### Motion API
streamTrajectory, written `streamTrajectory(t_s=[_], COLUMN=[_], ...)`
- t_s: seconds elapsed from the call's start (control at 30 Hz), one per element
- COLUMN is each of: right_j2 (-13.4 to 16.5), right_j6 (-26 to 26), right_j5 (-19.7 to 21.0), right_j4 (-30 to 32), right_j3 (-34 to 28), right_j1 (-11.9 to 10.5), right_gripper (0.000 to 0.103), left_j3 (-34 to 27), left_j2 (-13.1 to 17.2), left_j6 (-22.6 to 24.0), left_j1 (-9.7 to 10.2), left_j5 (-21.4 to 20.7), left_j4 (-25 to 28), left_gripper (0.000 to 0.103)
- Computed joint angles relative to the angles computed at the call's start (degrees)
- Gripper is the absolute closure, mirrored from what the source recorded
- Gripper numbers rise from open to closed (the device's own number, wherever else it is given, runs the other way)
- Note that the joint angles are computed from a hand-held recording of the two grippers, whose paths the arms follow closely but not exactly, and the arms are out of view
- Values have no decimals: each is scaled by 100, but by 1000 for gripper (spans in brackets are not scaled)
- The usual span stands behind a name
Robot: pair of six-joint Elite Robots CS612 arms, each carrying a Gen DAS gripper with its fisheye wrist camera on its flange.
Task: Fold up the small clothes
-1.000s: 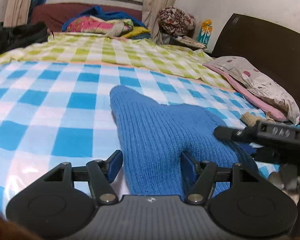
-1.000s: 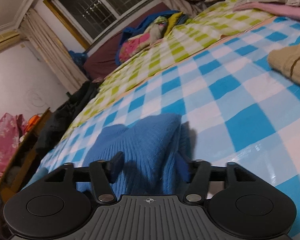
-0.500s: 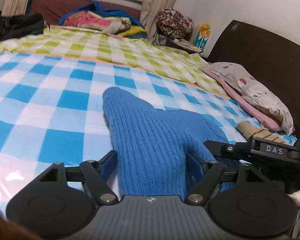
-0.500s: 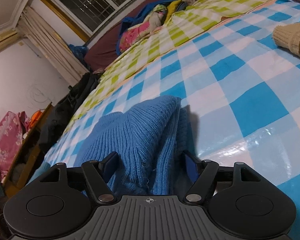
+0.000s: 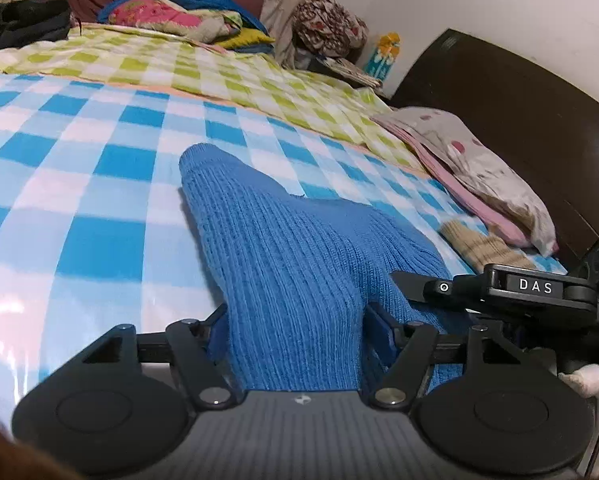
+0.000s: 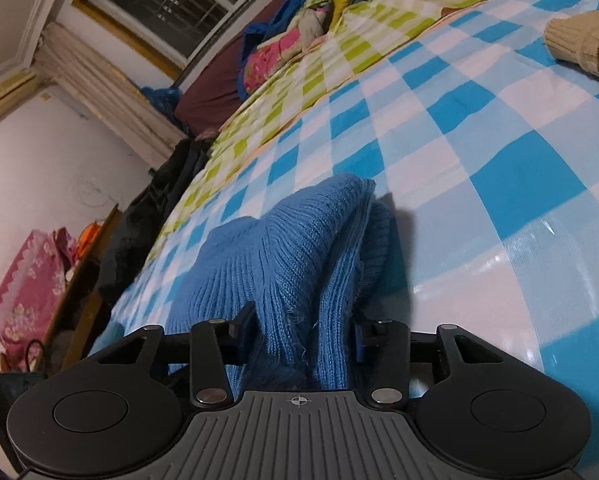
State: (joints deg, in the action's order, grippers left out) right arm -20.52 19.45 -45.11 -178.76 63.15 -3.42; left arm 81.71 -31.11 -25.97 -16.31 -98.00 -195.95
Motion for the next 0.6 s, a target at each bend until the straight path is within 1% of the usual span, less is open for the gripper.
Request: streamTrajectory(t_s=[0.1, 0.17, 0.2, 0.27, 0.3, 0.37, 0.43, 0.5, 0.53, 0.6], right_j2=[-267, -489, -593, -777, -853, -967, -1052, -1112, -1122, -1099], right_j6=[-289, -623, -795, -1089, -1180, -1258, -1276, -1179, -1115, -1059], right_j5=[123, 149, 116, 45, -26, -282, -614, -905, -989, -992], right_j4=[155, 252, 276, 280, 221, 11, -386, -789, -1002, -1293], right_j3=[461, 870, 1070, 1432, 1584, 1794, 1956, 2066, 2094, 2044], right_j1=[-53, -86, -95, -105, -104, -84, -65, -63, -67, -71], right_gripper=[60, 60, 58, 57, 54, 53, 53, 53, 53, 53], left_j3=[435, 707, 832, 1036, 1107, 1203, 1263, 1279, 1262, 1166], left_j2=[-223, -356, -414, -511, -551, -616, -660, -678, -671, -634], left_j6=[117, 277, 344, 510, 605, 805, 942, 1036, 1061, 1090], left_j1=[-33, -90, -129, -222, -272, -356, -406, -437, -448, -453], left_j5=[-162, -143, -78, 191, 380, 738, 984, 1187, 1276, 1362], left_j4=[-54, -36, -40, -121, -170, -274, -441, -591, -662, -673], left_gripper=[32, 31, 31, 31, 31, 31, 31, 31, 31, 31])
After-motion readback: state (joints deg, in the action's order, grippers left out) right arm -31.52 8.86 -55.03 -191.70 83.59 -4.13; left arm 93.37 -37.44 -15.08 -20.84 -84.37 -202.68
